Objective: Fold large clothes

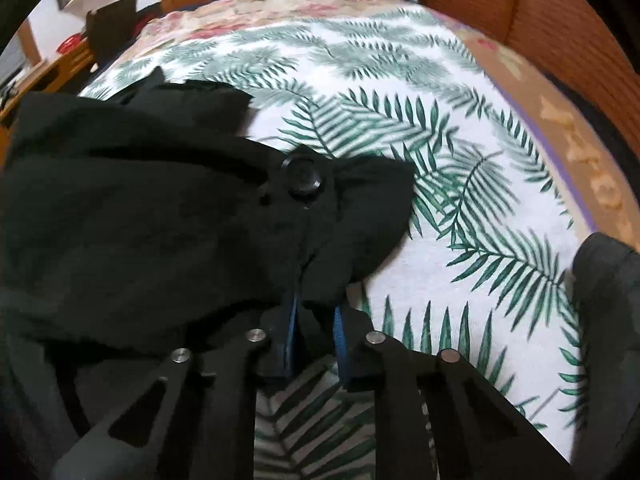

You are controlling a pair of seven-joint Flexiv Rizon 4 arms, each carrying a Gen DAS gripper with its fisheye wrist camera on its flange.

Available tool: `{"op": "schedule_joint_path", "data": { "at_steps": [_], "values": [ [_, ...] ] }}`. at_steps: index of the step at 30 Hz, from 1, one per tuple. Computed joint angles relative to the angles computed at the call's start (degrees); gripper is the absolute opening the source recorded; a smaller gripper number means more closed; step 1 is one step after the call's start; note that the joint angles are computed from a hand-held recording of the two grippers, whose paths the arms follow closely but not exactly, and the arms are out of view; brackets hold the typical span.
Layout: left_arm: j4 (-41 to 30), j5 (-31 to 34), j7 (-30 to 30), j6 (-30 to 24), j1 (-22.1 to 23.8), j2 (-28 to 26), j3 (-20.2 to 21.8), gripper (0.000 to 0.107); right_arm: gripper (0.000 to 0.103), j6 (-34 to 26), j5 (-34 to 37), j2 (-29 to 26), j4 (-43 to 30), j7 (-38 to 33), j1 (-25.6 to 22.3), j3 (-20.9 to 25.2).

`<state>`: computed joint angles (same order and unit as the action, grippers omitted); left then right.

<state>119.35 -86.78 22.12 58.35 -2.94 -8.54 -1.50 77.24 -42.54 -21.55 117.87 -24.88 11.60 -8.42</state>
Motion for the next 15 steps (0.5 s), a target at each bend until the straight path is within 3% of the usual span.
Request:
{"op": "schedule_joint_path", "data": {
  "at_steps": [5,10,15],
  "values": [
    [1.36,-0.20,1.00,-0.17,0.28,1.72,0.81,0.037,0.012,1.56,-19.17,5.98,3.10,14.05,4.68,-5.96],
    [2.15,-0.17,1.94,-0.39,1.01,2.82,1.78,0.037,0.012,-0.80,-29.73,11.52,2.57,19.23,4.99,-2.27],
    [2.43,0.54,1.74,-1.05,2.58,3.33,2.86,0.037,0.012,-1.71,-36.03,14.56,1.05,22.13,4.51,3.18]
  ]
}}
